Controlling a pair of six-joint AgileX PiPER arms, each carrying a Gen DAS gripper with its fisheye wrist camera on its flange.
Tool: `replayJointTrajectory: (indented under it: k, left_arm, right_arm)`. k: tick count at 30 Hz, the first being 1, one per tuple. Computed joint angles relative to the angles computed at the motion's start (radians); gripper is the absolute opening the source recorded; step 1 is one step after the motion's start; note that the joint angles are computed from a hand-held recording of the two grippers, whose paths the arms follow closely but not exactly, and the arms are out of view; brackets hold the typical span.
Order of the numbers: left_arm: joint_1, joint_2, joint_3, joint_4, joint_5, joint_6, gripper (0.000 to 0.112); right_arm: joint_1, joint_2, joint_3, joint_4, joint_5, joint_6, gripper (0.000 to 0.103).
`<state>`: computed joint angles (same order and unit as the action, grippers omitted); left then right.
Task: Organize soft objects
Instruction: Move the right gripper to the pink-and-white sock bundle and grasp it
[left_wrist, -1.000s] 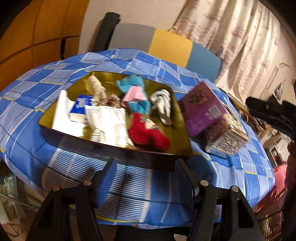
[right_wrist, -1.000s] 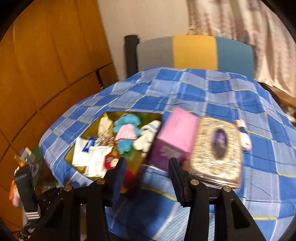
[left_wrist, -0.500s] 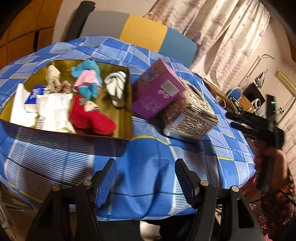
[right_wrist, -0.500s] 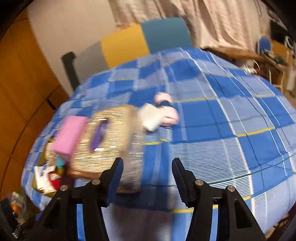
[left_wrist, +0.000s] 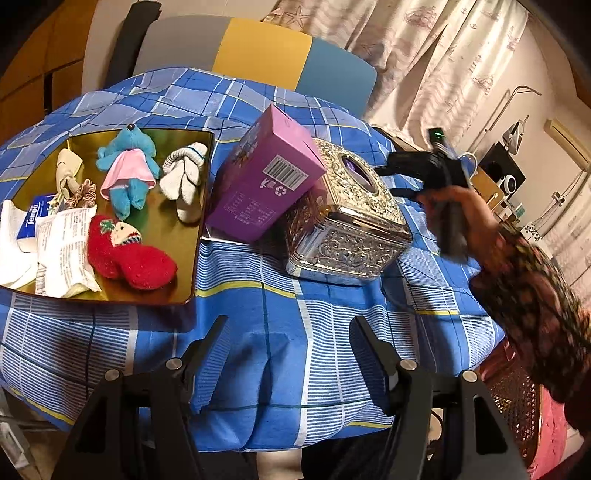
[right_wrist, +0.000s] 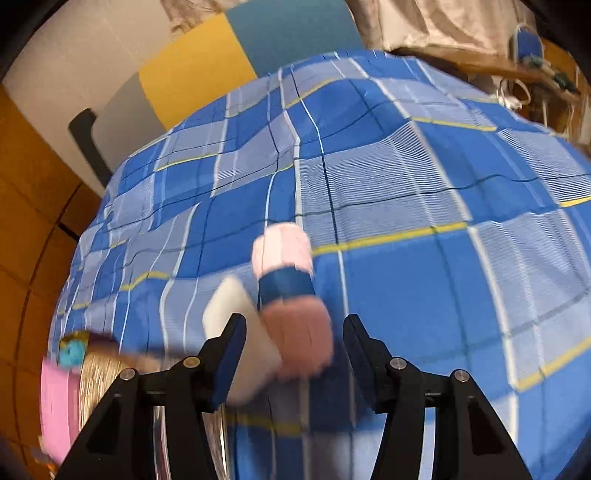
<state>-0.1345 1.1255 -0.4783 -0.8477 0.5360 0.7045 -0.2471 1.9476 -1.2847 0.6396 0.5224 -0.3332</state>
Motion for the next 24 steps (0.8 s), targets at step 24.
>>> replayJointTrajectory:
  k: [24]
  left_arm:
    - [-0.282, 0.138, -0.221, 0.052, -0.062, -0.187, 0.066]
  right_arm:
    - [-0.235, -0.054, 0.155, 0.009, 0.036, -0.174, 0.040]
